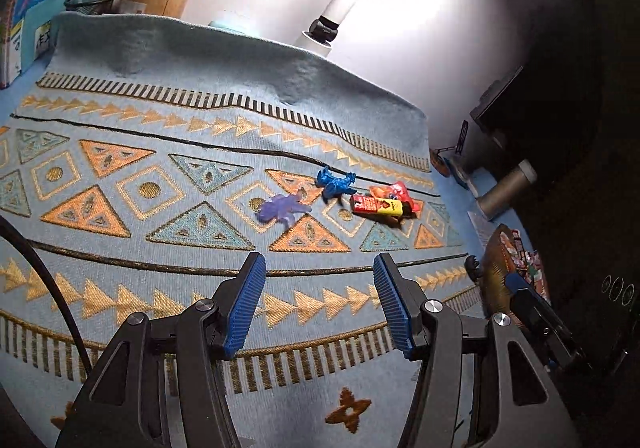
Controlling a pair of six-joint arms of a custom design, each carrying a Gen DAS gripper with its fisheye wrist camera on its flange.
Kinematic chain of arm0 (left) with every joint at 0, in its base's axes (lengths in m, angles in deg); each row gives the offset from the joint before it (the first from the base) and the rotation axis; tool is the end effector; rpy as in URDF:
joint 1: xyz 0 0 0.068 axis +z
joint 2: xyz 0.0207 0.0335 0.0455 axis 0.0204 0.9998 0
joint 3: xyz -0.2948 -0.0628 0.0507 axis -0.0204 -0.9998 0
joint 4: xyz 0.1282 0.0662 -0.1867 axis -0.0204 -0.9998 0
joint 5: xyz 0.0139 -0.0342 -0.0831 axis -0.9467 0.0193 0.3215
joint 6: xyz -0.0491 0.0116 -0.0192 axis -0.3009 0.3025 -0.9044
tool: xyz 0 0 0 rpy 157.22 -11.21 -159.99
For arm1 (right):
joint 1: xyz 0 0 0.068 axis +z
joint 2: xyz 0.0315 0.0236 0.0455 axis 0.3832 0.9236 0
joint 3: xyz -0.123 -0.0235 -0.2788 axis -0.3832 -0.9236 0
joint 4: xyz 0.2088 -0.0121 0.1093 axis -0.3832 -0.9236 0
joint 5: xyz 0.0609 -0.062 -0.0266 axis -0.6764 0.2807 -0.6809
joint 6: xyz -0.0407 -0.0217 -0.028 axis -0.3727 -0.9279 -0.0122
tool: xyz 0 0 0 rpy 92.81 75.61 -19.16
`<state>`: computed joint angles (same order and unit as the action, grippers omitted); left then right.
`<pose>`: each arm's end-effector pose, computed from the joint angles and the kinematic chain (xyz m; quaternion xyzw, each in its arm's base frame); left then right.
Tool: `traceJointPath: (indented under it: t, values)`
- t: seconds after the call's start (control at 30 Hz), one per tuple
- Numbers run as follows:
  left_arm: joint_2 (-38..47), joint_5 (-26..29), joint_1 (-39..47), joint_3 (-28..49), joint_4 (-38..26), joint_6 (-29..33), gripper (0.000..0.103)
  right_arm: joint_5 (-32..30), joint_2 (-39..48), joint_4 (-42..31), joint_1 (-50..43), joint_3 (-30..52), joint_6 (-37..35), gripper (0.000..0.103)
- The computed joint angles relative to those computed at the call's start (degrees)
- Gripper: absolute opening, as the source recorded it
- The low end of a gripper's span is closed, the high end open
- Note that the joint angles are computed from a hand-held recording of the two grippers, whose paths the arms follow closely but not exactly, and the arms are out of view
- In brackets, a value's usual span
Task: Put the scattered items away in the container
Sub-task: 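Move both open tools back over the rug toward the toys, then grasp the purple translucent toy with the left tool while the right grasps the blue figure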
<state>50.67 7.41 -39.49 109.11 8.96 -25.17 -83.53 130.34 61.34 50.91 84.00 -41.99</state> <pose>0.1410 -0.1130 0.3109 -0.0850 0.9046 -0.2278 0.3502 0.1630 0.0841 0.2481 -0.0447 0.8731 0.1576 0.4592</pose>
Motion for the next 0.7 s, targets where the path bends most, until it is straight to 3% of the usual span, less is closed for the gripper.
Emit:
traceJointPath:
  t: [0.07, 0.2, 0.33, 0.53, 0.7]
  values:
    - [3.65, 1.66, 1.79, 1.01, 0.21, 5.37, 0.054, -1.39, 4.10, 6.79, -1.56, -3.21, -0.51, 0.077]
    - [11.16, 1.16, 4.56, 4.11, 0.70, 14.87, 0.054, -5.68, 11.71, 13.28, -4.91, -5.39, -0.58, 0.077]
    - [16.69, -0.86, 6.80, 6.69, 3.34, 20.29, 0.054, -6.84, 13.57, 12.88, -6.04, -4.91, -0.63, 0.077]
    - [24.13, 3.86, 11.01, 9.09, 4.04, 25.26, 0.054, -2.51, 15.90, 10.78, -2.13, -3.28, -1.74, 0.077]
    - [23.67, 1.96, 9.34, 6.96, 7.41, 26.76, 0.053, -1.43, 17.92, 9.55, -1.00, -2.08, -2.42, 0.077]
